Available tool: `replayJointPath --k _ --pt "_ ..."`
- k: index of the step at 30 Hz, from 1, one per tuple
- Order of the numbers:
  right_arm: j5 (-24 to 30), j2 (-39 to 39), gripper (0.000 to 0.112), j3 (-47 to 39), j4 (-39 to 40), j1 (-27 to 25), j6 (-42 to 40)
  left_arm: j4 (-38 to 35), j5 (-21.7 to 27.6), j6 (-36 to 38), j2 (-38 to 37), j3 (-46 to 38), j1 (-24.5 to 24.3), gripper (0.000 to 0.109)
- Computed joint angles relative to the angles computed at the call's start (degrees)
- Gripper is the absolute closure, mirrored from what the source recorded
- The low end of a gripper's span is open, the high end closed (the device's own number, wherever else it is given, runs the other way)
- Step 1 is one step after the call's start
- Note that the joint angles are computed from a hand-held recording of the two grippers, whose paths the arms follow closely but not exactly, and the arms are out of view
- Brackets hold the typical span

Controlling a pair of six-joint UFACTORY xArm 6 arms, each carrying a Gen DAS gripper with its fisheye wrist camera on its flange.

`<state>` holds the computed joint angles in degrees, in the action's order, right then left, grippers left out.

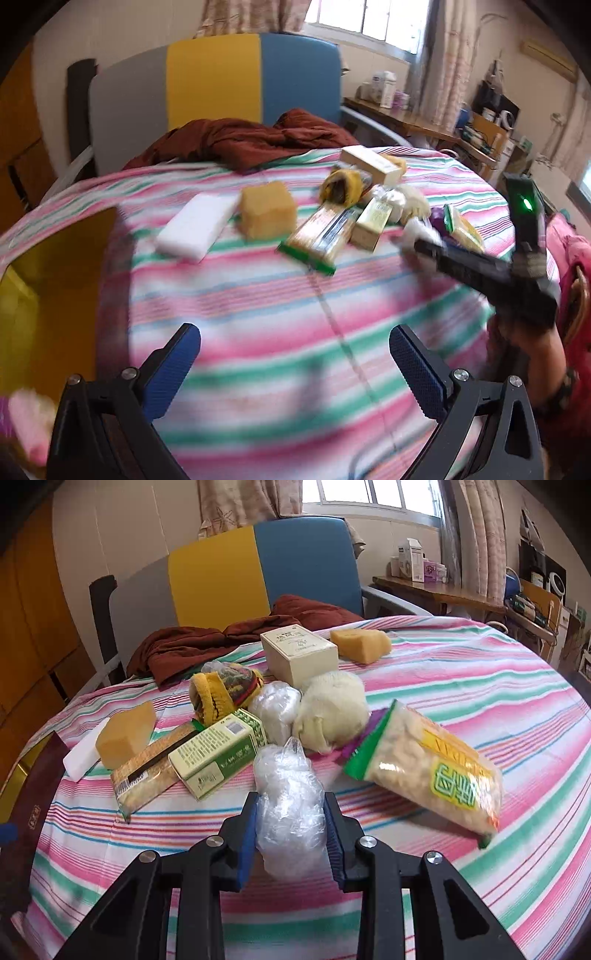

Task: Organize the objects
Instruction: 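Return both tools to the items and grasp the clear plastic bag with the right tool, then grasp the cracker pack with the left tool while the right tool holds the plastic bag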

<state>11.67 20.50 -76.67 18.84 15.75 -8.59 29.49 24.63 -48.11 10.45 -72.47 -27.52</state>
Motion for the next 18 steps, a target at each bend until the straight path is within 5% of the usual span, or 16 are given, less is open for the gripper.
replayJointPath --k 6,13,18 --pt "-0.92 0.14 0.080 0.91 3.92 -0.26 -1.39 -5.41 0.37 12.02 12.89 -14.66 0.80 0.006" --pt "-2.35 0.44 0.080 1.27 4.57 -0.09 -1.87 -8.89 6.69 21.83 25.41 -30.84 1.44 0.008" --pt "-2.58 0.47 0.080 1.28 9.22 0.10 -5.58 -15.11 6.35 26.96 26.50 -31.35 1.18 0.041"
